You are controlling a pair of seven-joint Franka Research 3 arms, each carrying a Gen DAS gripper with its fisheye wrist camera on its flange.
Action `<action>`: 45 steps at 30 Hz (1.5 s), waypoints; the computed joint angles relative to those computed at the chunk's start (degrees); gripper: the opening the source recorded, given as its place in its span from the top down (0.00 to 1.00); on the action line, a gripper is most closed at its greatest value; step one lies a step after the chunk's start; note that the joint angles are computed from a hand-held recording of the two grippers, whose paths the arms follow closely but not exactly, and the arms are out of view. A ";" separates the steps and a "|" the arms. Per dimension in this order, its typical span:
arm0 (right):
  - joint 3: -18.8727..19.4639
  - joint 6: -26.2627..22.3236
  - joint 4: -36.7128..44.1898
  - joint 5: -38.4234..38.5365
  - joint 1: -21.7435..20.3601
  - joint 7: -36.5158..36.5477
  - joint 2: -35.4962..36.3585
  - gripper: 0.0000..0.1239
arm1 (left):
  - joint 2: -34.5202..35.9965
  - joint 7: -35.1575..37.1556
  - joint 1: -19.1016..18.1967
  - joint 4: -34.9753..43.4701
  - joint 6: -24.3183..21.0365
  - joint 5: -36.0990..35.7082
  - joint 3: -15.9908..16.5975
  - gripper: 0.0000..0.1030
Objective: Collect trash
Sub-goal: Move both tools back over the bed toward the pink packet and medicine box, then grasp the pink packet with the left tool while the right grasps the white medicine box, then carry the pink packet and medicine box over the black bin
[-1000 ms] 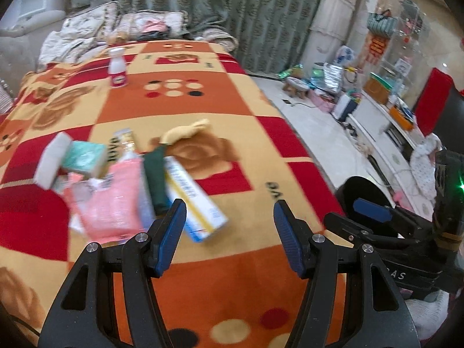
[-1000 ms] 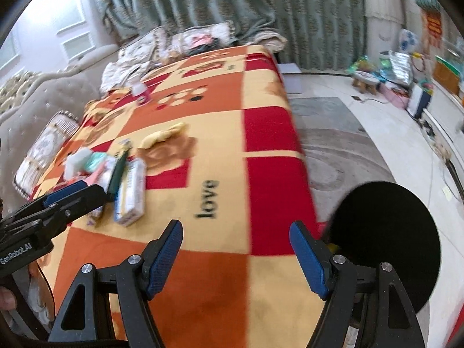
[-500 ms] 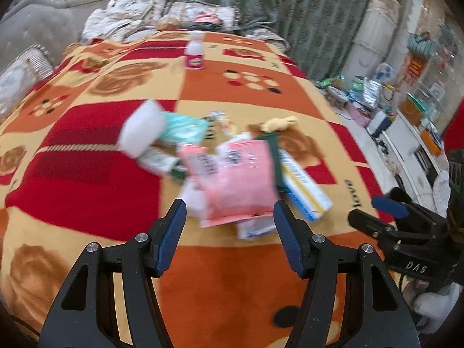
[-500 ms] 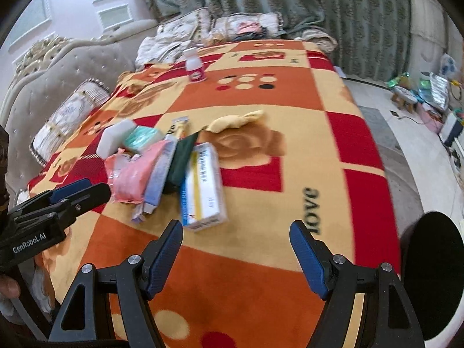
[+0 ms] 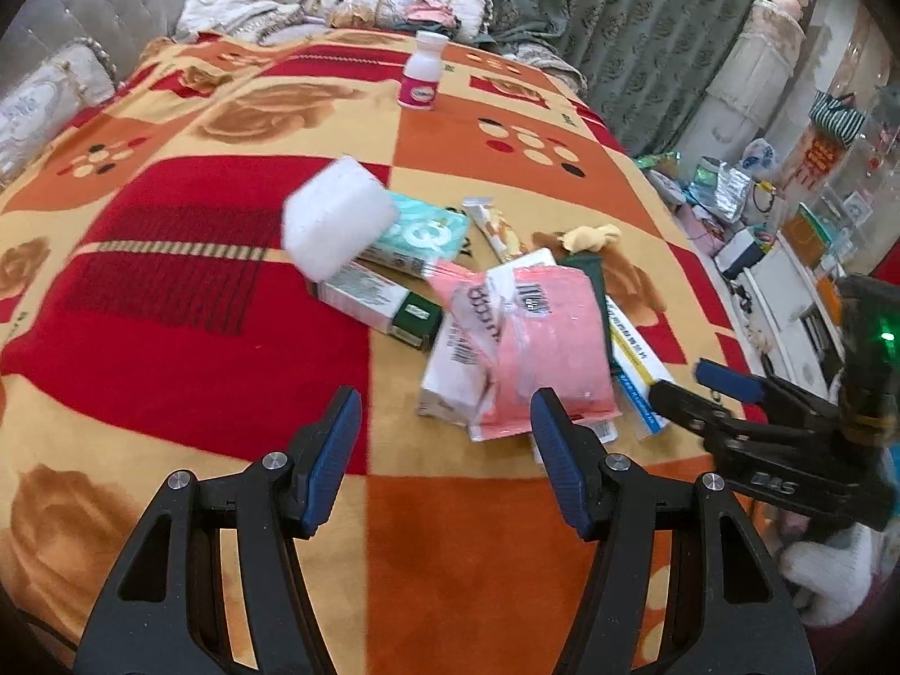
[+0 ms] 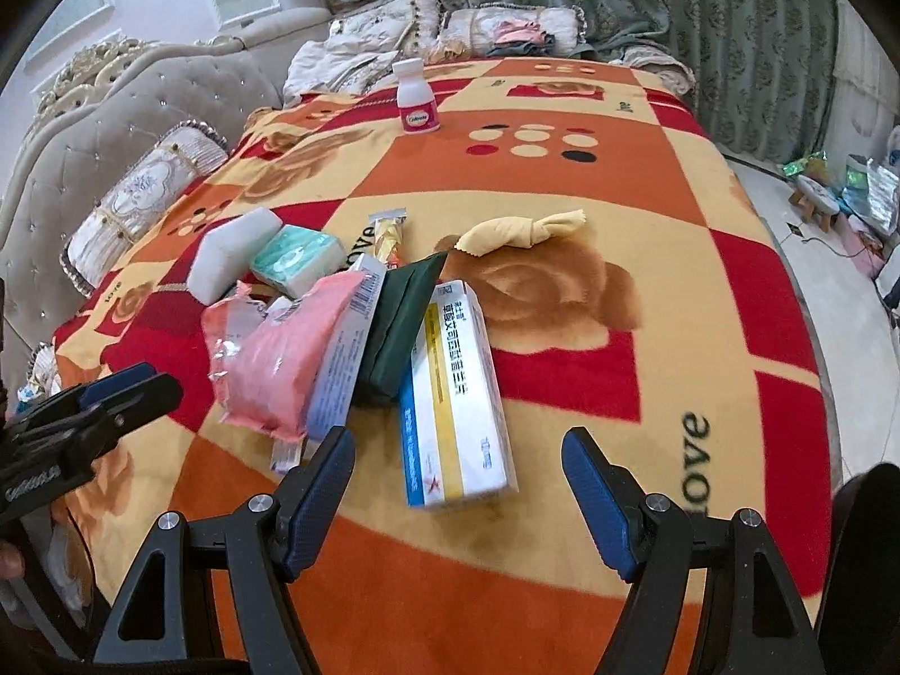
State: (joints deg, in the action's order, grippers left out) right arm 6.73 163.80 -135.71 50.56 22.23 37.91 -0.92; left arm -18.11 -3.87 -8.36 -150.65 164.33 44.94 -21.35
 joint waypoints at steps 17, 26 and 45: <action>2.87 -0.78 7.52 -1.49 -2.86 -2.50 9.07 0.59 | 10.90 4.08 -2.84 9.97 -0.43 0.67 2.91 0.40; 0.53 -2.34 2.43 2.64 -5.13 -4.94 4.14 0.62 | 16.15 9.31 -6.07 14.02 -0.57 0.21 5.42 0.60; -1.94 -3.03 -2.03 10.94 -4.69 -12.92 -1.22 0.62 | 10.80 10.33 -5.95 13.08 1.98 -0.70 2.34 0.72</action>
